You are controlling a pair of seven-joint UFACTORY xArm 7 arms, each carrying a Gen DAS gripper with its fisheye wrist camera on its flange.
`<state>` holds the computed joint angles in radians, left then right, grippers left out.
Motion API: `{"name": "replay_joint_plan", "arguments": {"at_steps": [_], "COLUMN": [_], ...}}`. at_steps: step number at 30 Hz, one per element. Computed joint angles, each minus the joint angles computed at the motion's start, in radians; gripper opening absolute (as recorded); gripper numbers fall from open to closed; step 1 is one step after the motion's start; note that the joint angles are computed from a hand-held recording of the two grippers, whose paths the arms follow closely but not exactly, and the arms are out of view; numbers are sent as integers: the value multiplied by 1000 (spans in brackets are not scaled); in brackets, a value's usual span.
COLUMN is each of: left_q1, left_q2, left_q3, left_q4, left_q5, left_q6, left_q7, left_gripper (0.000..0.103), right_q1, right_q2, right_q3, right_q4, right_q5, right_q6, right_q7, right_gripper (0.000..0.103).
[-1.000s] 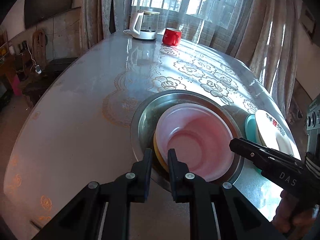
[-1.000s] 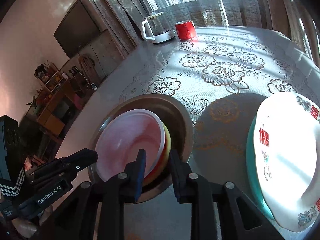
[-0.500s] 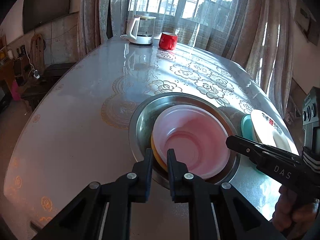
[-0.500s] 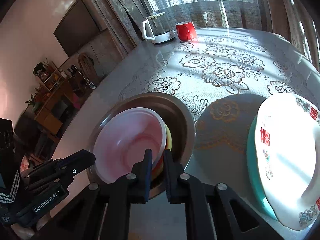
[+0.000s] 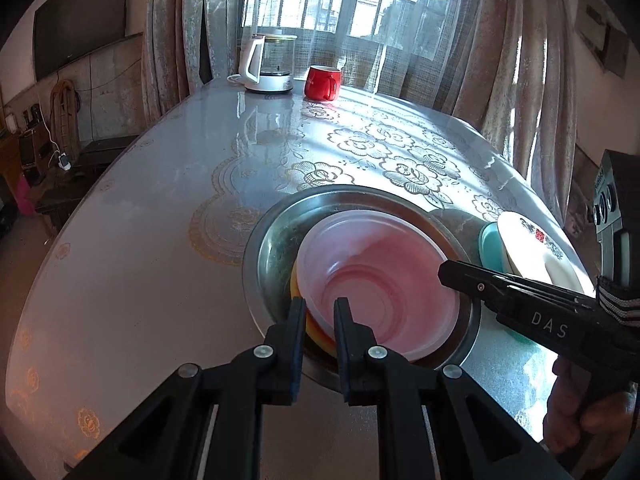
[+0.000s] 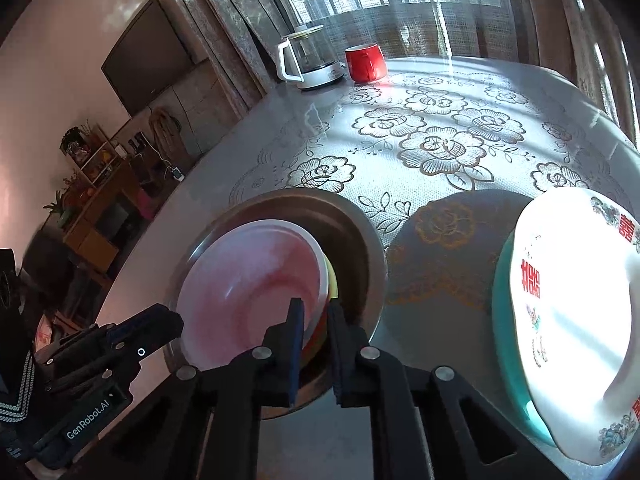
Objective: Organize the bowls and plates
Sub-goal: 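Press the red bowl rim down into the yellow bowl with the left gripper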
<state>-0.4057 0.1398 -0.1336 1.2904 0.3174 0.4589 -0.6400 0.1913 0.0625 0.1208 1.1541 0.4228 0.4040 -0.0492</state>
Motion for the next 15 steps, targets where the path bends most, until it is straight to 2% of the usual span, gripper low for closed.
{"name": "replay_joint_plan", "arguments": {"at_steps": [7, 15], "left_q1": [-15, -18], "left_q2": [58, 39], "left_q3": [13, 21], "left_q4": [72, 49], "left_q5": [16, 29], "left_q6": [22, 21], "left_q7": [-4, -36], "left_gripper": [14, 14], "right_q1": [-4, -21], "right_q2": [41, 44], "right_q3": [-8, 16], "right_q4": [42, 38], "right_q5": [-78, 7], "right_q6": [-21, -14], "right_q7": [56, -29], "right_gripper": [8, 11]}}
